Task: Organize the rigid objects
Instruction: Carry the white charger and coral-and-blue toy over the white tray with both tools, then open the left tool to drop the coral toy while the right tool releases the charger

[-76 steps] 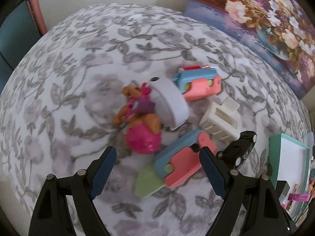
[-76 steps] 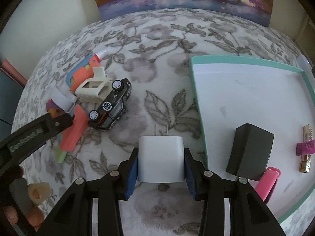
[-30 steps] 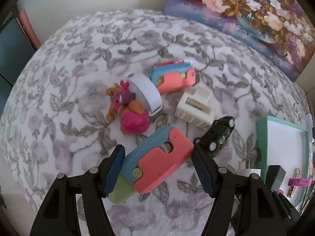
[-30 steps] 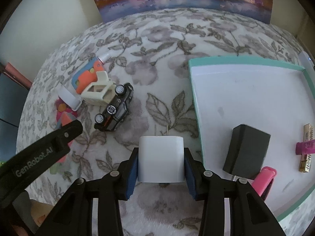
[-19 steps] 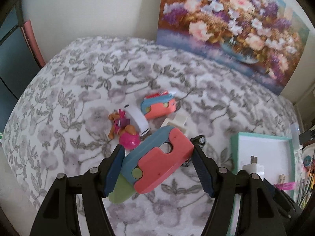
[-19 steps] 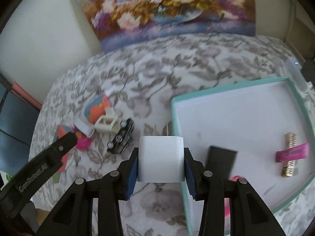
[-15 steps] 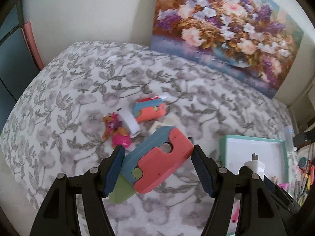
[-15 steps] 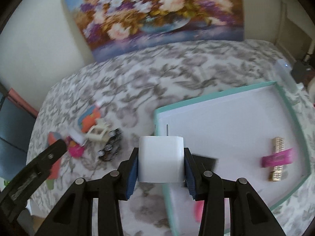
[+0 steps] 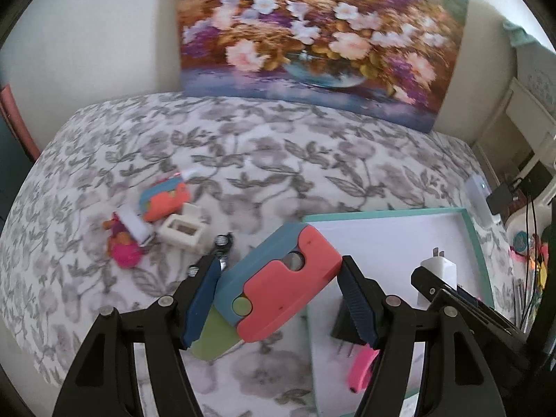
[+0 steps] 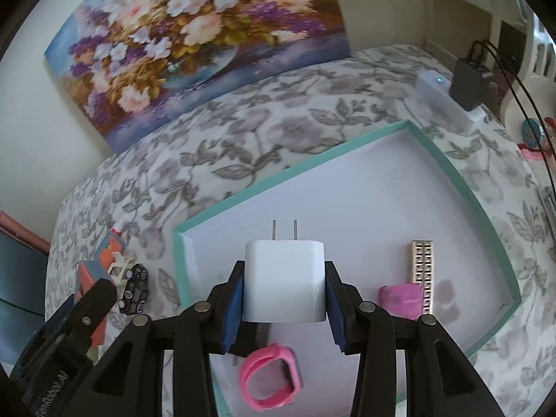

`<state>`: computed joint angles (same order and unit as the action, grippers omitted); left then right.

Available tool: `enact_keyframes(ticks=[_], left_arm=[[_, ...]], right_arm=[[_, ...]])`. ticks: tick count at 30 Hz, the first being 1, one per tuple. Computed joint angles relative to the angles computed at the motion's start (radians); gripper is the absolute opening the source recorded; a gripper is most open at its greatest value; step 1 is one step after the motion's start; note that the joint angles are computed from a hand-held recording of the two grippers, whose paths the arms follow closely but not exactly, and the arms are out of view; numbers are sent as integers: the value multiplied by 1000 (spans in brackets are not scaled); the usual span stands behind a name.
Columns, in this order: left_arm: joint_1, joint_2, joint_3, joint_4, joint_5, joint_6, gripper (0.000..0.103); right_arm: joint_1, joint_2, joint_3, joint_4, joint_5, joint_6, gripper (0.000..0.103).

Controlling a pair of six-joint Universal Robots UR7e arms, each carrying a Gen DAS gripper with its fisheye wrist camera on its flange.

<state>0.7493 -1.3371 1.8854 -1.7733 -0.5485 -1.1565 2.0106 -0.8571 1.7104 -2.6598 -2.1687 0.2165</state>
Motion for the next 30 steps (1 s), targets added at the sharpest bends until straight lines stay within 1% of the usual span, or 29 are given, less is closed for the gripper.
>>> enact_keyframes(ticks=[8,16,23,30], left_arm=[[30,84,-10,-156,-29,114,71],[43,129,-3,-294,-57,206,71],[43,160,0,-388,-72,277,71],[52,181,-2,-435,-78,314,71]], right_arm=[[-34,-29,17,-12,-8,-2,45],[-59,-50,31,-17,-14,7,45],[-73,-63,40,-19,-25,20,45],[-82,-74,50,-16,-31,39,45]])
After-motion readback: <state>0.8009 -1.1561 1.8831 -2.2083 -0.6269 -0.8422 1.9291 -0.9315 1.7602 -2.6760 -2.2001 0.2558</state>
